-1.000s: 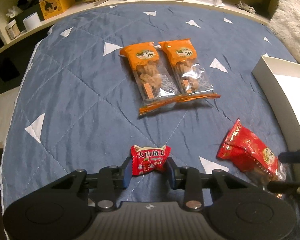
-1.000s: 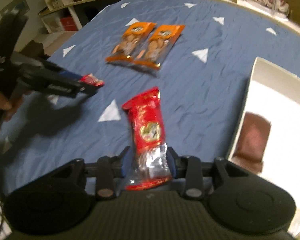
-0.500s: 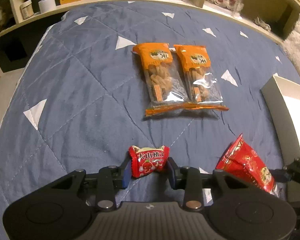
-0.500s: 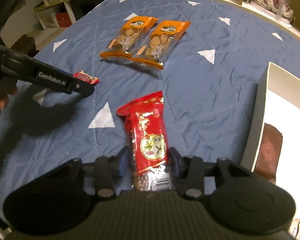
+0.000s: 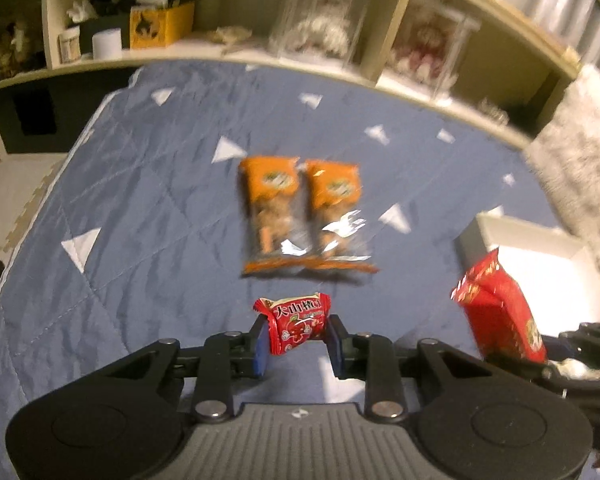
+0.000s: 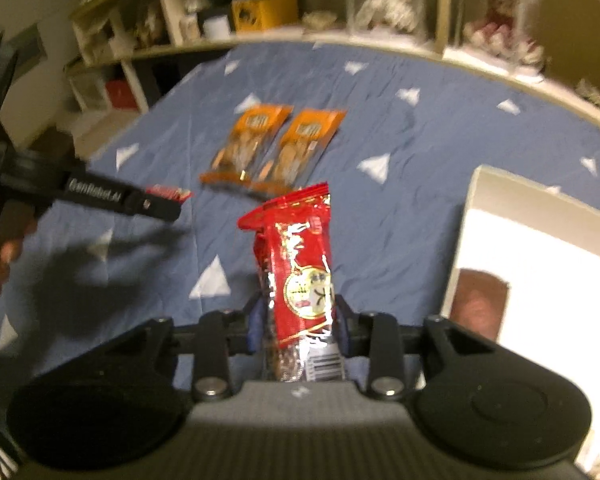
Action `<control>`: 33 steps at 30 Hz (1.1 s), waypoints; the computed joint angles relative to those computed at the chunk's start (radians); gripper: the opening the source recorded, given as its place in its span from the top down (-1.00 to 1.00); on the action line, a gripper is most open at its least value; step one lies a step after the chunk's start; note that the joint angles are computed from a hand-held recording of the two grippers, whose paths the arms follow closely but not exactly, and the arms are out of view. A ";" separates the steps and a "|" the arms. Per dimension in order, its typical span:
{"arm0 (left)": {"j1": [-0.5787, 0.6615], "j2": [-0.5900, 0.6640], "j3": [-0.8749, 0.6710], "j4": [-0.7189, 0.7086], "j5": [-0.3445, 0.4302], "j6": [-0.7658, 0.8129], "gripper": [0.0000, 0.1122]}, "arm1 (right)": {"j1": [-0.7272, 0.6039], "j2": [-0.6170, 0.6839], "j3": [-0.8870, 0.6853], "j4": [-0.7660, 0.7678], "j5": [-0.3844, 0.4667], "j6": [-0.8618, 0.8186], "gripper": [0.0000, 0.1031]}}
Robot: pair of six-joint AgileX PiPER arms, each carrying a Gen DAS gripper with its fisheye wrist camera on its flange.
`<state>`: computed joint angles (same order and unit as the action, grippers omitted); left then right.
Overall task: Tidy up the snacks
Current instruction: 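Carry the red bar and red candy into the white tray and open both tools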
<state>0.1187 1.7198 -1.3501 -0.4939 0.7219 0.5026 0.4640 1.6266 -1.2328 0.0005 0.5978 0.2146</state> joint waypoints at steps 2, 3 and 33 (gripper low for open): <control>-0.008 -0.032 0.025 -0.037 -0.008 0.012 0.44 | -0.027 -0.044 0.013 0.010 -0.007 0.004 0.22; -0.014 -0.046 0.036 -0.051 -0.010 0.016 0.44 | -0.045 -0.066 0.017 0.022 -0.007 -0.002 0.22; -0.527 0.215 -0.281 -0.012 -0.002 -0.246 0.43 | -0.732 -0.143 0.147 0.336 -0.115 -0.508 0.22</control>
